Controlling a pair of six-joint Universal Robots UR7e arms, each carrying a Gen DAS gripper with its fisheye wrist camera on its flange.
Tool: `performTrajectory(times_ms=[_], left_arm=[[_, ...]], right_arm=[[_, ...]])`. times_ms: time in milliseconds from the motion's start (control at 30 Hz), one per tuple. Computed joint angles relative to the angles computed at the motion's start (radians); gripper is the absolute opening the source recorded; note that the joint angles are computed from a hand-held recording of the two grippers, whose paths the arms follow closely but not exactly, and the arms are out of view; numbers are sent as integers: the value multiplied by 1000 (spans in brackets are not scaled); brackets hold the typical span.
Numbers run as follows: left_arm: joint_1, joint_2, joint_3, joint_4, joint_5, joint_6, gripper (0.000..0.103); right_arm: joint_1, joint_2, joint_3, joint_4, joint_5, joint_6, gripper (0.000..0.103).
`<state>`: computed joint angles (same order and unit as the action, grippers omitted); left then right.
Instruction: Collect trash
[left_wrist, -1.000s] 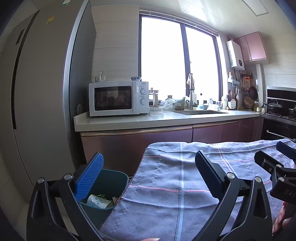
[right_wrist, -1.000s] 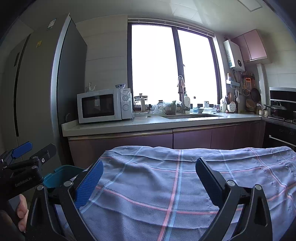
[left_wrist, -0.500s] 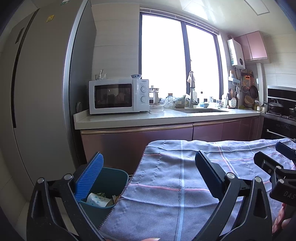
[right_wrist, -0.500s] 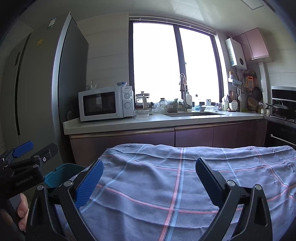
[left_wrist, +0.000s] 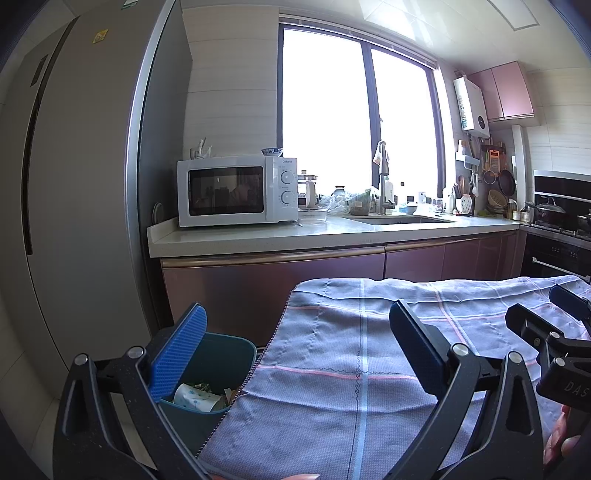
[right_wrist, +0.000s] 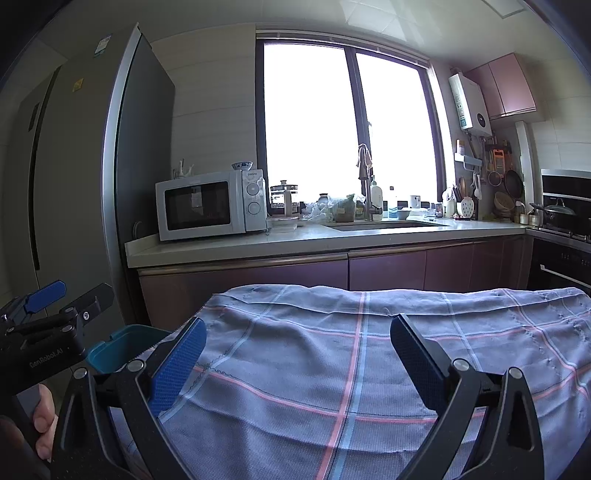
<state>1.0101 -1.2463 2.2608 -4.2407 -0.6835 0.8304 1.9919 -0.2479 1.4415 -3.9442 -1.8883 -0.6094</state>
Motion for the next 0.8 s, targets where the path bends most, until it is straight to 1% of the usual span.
performTrajectory(times_ms=[800], left_arm=[[-3,6,0,17,20,-12,97]], right_arm=[[-2,-1,-1,11,-10,12,97]])
